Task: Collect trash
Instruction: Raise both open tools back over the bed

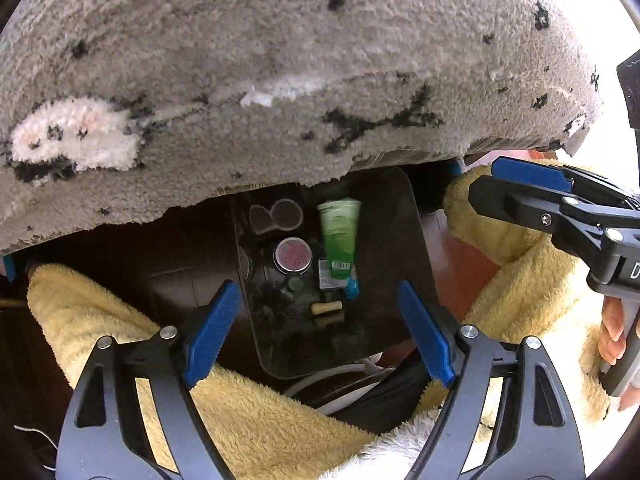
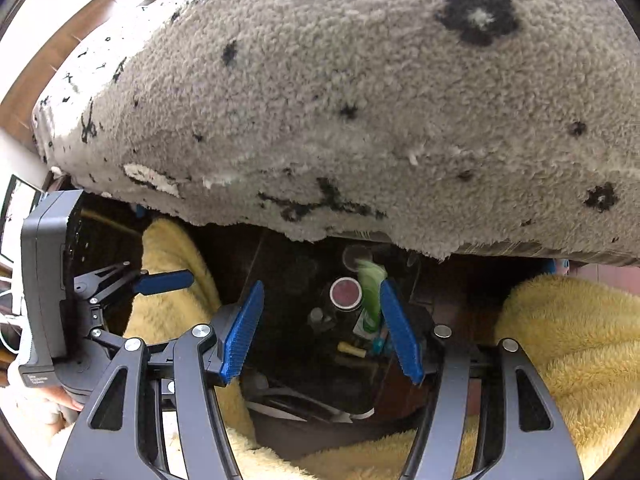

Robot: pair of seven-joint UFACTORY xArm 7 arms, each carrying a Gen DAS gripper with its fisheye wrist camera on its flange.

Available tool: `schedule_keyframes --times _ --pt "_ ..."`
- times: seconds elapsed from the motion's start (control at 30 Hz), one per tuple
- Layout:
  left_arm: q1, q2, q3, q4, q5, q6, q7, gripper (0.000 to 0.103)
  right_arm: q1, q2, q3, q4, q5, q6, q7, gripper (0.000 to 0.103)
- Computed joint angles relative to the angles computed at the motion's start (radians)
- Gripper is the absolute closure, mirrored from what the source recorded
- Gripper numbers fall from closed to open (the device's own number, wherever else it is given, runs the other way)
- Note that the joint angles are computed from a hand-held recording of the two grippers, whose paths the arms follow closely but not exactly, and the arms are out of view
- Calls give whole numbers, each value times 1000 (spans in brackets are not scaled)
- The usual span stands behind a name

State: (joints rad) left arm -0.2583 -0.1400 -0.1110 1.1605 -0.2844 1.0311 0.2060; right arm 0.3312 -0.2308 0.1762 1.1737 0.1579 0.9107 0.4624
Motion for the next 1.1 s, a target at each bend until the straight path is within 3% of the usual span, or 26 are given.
schedule_keyframes --times 0.27,0.67,0.87,1.1 --pt "-3 -17 -6 51 21 -8 -15 25 -6 -36 -5 -5 2 -32 5 41" --pt "2 -11 3 201 51 -106 16 24 -70 -22 2 163 -170 -5 11 38" --pt "15 99 0 382 93 -114 0 24 -101 64 -10 292 -250 11 6 38" --pt "16 309 -5 677 175 -66 -49 24 -99 238 -31 509 -342 55 11 37"
